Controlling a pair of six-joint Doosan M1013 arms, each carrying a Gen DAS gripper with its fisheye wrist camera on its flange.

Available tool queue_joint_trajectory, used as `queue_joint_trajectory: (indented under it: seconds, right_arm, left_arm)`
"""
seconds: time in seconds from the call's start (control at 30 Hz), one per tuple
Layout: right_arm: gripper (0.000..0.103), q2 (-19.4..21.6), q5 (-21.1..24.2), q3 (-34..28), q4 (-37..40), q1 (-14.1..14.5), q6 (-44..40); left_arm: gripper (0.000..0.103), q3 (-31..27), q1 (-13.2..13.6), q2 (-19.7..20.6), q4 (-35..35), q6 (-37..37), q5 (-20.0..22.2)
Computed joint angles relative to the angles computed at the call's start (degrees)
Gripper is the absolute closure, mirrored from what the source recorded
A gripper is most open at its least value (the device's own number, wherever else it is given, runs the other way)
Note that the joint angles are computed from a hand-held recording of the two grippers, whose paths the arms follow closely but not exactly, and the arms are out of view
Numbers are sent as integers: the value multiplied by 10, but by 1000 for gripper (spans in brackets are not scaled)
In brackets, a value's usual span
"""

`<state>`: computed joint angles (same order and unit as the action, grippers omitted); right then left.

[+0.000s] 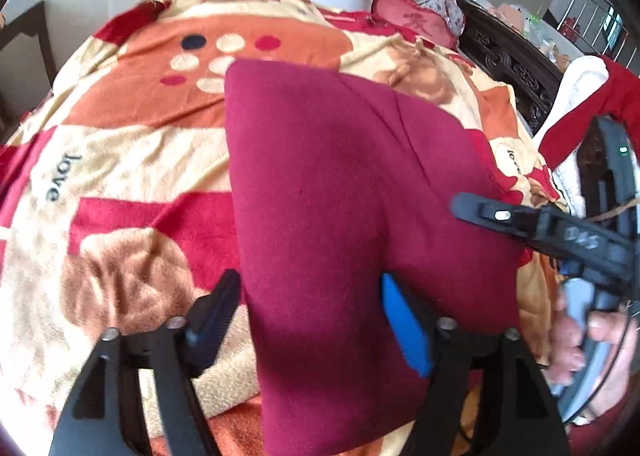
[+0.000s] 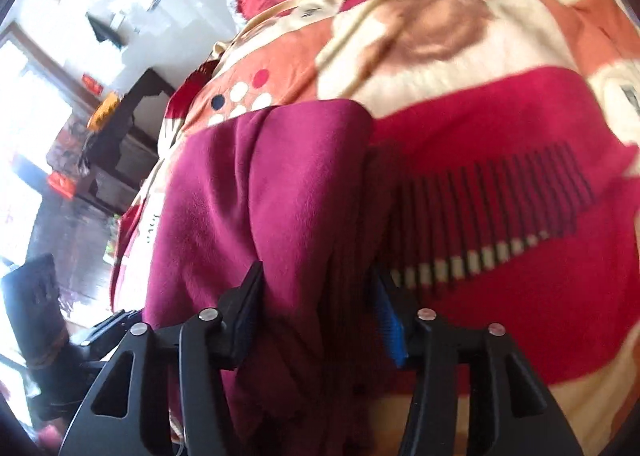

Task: Fold small clothes

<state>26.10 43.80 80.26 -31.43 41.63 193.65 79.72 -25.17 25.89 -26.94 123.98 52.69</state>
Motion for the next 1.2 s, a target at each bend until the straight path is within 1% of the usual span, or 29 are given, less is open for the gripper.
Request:
queue_joint_trajectory:
  seconds: [0.03, 0.07, 0.1, 0.13, 0.2, 0.23, 0.3, 0.4, 0.47, 0.5, 0.6, 0.67, 0.77, 0.9, 0.93, 1.0, 1.07, 1.2]
  right_arm:
    - [71, -5, 7, 3, -6, 3, 13]
    - [71, -7, 24, -1, -13, 8, 16]
    - [71, -7, 57, -13, -23, 15, 9]
    - [71, -6, 80, -23, -28, 20, -2]
    - [75, 0, 117, -50, -41, 31, -42]
    - [77, 8, 134, -70, -45, 37, -76]
    - [78, 20, 151, -96, -44, 43, -128]
    - [80, 41, 167, -126, -29, 46, -178]
    - [80, 57, 206, -145, -9, 45, -201]
    - [80, 68, 232, -156, 7, 43, -214]
    - [80, 76, 252, -152, 24, 41, -208]
    - [80, 70, 244, -140, 17, 45, -189]
    - [80, 66, 248, -139, 13, 49, -176]
    - [80, 57, 251, -144, -19, 62, -129]
    - [80, 56, 259, -148, -34, 68, -115]
    - [75, 63, 291, -167, -48, 76, -107]
    - [72, 72, 325, -191, -54, 82, -107]
    - [70, 90, 372, -231, -71, 89, -125]
  left_arm:
    - [22, 4, 0, -3, 4, 3, -8]
    - [22, 7, -1, -6, 7, 4, -15]
    - [22, 11, -1, -11, 9, 5, -27]
    - [22, 16, 0, -15, 10, 7, -35]
    - [19, 23, -1, -22, 12, 7, -54]
    - [19, 28, -1, -26, 11, 7, -65]
    - [18, 33, -3, -31, 22, -3, -80]
    - [18, 36, -5, -36, 41, -16, -84]
    - [18, 45, -4, -45, 42, -10, -96]
    - [18, 49, -4, -49, 43, -6, -104]
    - [18, 57, -3, -58, 38, -1, -115]
    - [18, 61, -1, -64, 31, 0, -120]
    - [18, 64, 2, -72, 25, -1, -124]
    - [18, 80, 2, -90, 14, 13, -157]
    - [18, 83, 2, -94, 12, 17, -164]
    - [18, 85, 2, -101, 8, 23, -166]
    - [18, 87, 4, -105, 1, 29, -163]
    - [18, 98, 8, -118, -21, 44, -176]
